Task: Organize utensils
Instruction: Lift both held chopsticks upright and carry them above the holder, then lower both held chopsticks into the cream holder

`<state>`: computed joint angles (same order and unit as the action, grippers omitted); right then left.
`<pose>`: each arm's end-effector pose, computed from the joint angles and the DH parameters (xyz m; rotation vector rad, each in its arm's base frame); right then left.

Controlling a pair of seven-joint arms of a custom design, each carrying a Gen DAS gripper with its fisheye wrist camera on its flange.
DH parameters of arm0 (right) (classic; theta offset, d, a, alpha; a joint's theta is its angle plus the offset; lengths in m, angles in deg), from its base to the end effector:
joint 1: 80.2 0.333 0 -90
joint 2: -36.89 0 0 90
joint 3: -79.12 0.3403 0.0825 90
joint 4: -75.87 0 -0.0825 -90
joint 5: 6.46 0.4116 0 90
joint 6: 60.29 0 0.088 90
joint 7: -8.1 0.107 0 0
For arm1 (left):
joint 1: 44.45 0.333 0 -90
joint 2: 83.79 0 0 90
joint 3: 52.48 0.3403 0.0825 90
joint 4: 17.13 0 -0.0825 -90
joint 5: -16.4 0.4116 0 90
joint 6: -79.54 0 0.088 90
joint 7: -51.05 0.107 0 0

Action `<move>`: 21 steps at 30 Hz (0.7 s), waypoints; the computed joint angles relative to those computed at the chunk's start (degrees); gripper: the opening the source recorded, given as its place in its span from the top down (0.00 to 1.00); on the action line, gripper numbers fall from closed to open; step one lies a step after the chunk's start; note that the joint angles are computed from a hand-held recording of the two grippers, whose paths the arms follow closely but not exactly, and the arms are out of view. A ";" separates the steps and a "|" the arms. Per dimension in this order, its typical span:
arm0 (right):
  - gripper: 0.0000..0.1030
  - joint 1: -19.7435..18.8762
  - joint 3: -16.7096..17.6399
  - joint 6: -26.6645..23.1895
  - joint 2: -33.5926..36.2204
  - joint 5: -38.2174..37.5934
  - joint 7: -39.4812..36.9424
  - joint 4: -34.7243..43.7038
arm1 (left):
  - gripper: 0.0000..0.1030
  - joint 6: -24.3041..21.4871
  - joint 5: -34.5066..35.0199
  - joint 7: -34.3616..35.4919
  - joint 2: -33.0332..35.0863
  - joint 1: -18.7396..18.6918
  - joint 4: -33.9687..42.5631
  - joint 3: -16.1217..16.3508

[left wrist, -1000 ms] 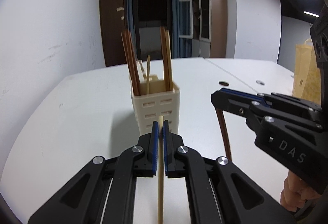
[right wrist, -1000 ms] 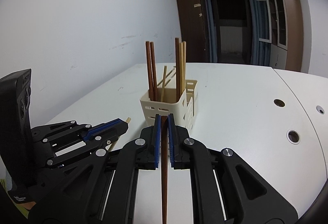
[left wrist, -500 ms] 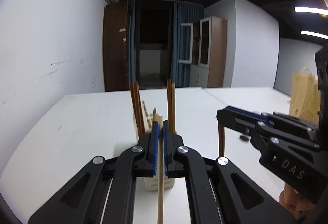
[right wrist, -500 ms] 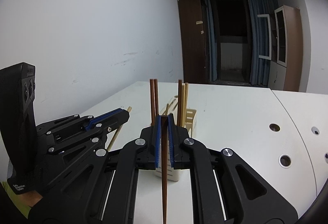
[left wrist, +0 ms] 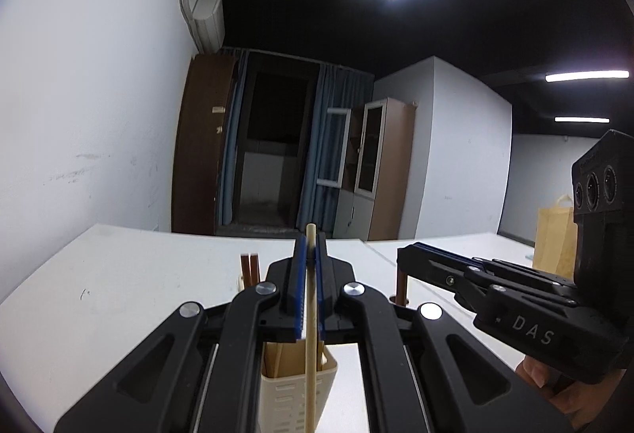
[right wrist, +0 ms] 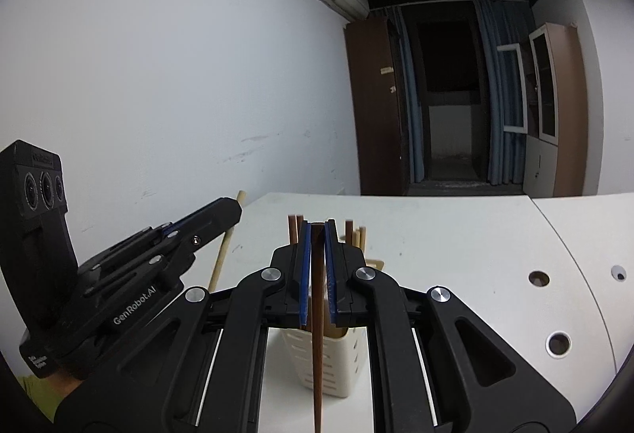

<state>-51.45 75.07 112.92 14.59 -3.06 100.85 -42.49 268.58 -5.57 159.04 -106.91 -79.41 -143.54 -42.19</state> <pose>0.4505 0.1920 0.7789 -1.4975 1.0886 -0.6980 0.4581 -0.1443 0.7301 -1.1740 1.5304 -1.5183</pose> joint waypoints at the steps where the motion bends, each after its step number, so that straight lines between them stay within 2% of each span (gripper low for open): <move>1: 0.94 0.40 -0.30 0.65 0.19 0.12 -0.48 0.19 | 0.96 0.28 0.02 0.09 -0.02 -0.94 0.08 0.64; 3: 0.94 2.73 -2.09 1.76 0.59 1.37 -2.30 0.90 | 0.96 1.62 0.35 0.19 0.45 -3.84 0.76 3.18; 4: 0.94 3.38 -2.59 2.28 0.72 1.81 -2.87 1.11 | 0.96 2.45 1.16 0.27 0.49 -7.07 1.05 6.00; 7: 0.94 5.69 -4.59 4.20 1.38 3.25 -4.71 2.12 | 0.96 5.19 4.24 -1.20 0.92 -12.39 1.77 10.88; 11: 0.94 9.50 -7.67 6.61 1.73 5.52 -7.04 2.72 | 0.96 7.99 9.57 -4.32 0.68 -18.76 2.06 16.88; 13: 0.94 13.13 -10.49 8.59 1.66 6.57 -8.63 2.88 | 0.96 9.76 11.97 -6.03 0.65 -20.81 2.24 18.96; 15: 0.94 17.15 -13.72 11.53 1.50 6.81 -9.47 2.77 | 0.96 13.23 15.62 -8.30 0.12 -24.63 2.08 22.60; 19: 0.94 24.77 -20.08 18.12 -0.50 4.23 -8.99 0.77 | 0.96 19.88 22.75 -13.72 -0.04 -29.94 2.03 28.59; 21: 0.94 25.01 -20.43 21.31 -0.54 2.98 -7.53 0.17 | 0.96 22.15 29.61 -18.73 -1.31 -35.70 2.40 34.87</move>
<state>-26.44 54.63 134.23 14.05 -0.09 93.32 -42.32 290.74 24.04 140.31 -108.22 -115.11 -141.14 -7.32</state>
